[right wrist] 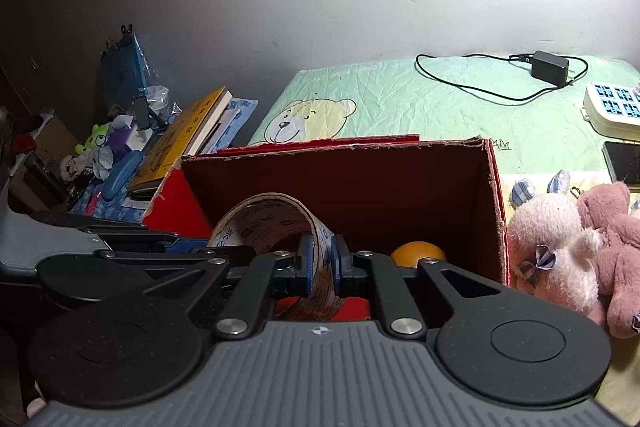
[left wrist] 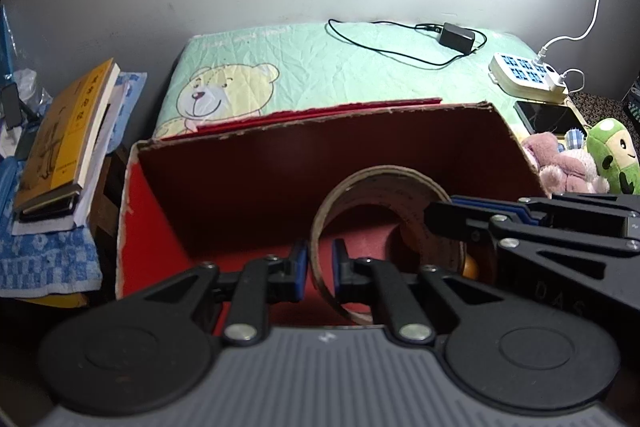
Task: Organize objects
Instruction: 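Lower the tape roll into the red box with the left gripper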
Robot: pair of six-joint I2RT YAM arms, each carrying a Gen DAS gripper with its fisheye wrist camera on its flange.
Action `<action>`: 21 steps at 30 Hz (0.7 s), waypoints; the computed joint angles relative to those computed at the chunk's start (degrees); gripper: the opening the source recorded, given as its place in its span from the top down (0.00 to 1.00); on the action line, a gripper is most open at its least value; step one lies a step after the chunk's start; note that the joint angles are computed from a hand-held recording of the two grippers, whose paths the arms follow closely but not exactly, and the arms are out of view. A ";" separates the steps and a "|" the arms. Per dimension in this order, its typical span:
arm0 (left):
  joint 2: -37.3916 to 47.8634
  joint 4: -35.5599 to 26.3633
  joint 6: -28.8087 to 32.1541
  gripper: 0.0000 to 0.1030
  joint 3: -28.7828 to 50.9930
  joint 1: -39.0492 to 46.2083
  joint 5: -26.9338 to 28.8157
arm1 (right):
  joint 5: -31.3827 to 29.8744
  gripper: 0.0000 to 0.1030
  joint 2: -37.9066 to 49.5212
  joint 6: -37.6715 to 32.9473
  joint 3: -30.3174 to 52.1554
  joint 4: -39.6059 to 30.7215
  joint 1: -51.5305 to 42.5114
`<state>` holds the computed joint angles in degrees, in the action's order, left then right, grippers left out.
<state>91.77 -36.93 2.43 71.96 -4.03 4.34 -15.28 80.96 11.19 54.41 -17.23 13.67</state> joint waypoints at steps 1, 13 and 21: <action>1.05 -0.12 0.09 0.95 0.60 0.13 0.09 | -0.16 0.90 1.10 0.03 0.64 -0.21 -0.11; 10.41 -3.01 -0.08 0.95 6.88 0.23 -0.21 | -1.53 0.91 9.67 -0.01 5.83 -2.95 -1.32; 14.08 -4.05 -1.16 0.93 9.64 -0.39 -0.98 | -1.07 0.90 11.90 1.07 6.87 -4.38 -1.99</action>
